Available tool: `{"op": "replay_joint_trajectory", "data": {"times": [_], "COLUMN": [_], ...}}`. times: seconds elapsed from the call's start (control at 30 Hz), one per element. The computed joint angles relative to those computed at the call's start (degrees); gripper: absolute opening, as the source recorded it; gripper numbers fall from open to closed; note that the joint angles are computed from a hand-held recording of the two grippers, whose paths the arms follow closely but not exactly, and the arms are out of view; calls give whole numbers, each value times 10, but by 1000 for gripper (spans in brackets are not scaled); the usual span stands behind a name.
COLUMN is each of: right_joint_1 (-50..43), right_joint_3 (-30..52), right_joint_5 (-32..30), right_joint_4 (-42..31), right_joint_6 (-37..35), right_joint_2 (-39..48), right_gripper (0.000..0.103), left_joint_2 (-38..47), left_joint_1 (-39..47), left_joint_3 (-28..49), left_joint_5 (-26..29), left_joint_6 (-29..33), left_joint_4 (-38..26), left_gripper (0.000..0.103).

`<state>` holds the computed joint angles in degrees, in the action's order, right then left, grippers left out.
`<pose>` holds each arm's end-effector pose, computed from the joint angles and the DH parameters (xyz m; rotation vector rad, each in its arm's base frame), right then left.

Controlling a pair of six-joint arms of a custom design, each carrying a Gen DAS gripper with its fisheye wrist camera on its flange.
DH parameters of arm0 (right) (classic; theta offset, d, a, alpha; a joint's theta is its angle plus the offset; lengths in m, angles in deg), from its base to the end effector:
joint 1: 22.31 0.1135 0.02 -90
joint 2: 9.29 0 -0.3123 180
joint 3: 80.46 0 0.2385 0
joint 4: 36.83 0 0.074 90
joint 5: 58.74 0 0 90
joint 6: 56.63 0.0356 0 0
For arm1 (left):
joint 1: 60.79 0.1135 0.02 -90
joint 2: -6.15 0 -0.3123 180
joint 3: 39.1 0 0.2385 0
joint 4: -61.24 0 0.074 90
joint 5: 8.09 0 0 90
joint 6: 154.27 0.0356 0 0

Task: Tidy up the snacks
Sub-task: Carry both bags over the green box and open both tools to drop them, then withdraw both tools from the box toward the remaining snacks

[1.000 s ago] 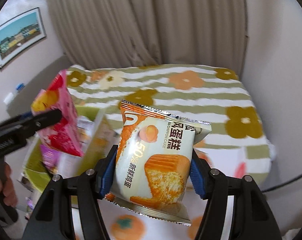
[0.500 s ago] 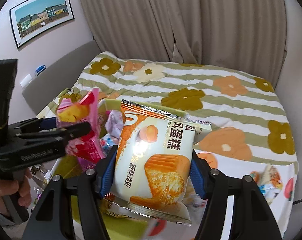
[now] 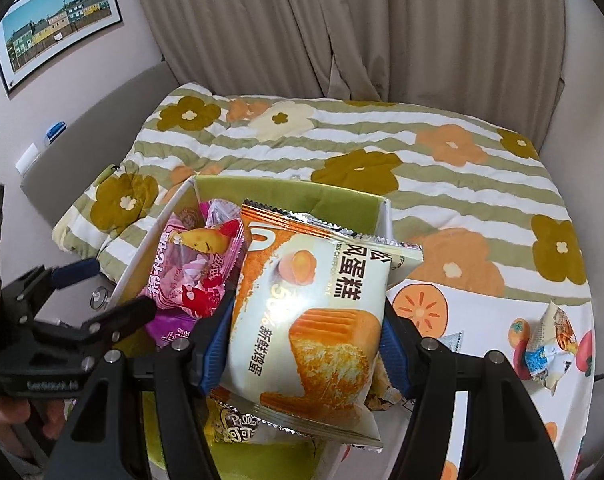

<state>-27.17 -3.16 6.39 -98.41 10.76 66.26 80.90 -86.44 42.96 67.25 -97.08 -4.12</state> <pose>0.2343 -0.0049 0.3313 -0.5341 2.4546 0.3766 0.2129 -0.0922 0.3531 -0.2513 2.5227 -0.0698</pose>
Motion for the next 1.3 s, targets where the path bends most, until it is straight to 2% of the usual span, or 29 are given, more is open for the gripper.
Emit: {"op": "replay_joint_trajectory", "data": {"times": [0.27, 0.33, 0.37, 0.43, 0.47, 0.57, 0.67, 1.03, 1.3], "right_joint_1": [31, 41, 40, 35, 35, 28, 11, -27, -99], "right_joint_3": [-3, -11, -14, -23, -27, -44, -42, -12, 9], "right_joint_5": [5, 9, 5, -7, -5, 4, -7, -42, -72], "right_joint_4": [13, 19, 20, 27, 35, 55, 43, -19, -57], "right_joint_6": [12, 13, 12, 11, 10, -2, -15, -27, -39], "right_joint_2": [27, 32, 33, 28, 20, -6, -13, -60, -110], "right_gripper": [60, 63, 67, 96, 100, 100, 100, 100, 100], "left_joint_2": [-15, -21, -26, -33, -36, -47, -52, -55, -53], "left_joint_1": [12, 17, 19, 19, 19, 12, -4, -93, -138], "left_joint_3": [-20, -26, -31, -41, -47, -57, -50, 36, 97], "left_joint_5": [-4, -3, -2, 2, 4, 6, -3, -83, -136], "left_joint_6": [-20, -27, -31, -39, -45, -58, -71, -117, -129], "left_joint_4": [-25, -28, -29, -31, -33, -36, -44, -130, -180], "left_gripper": [103, 103, 103, 103, 103, 103, 103, 103, 103]}}
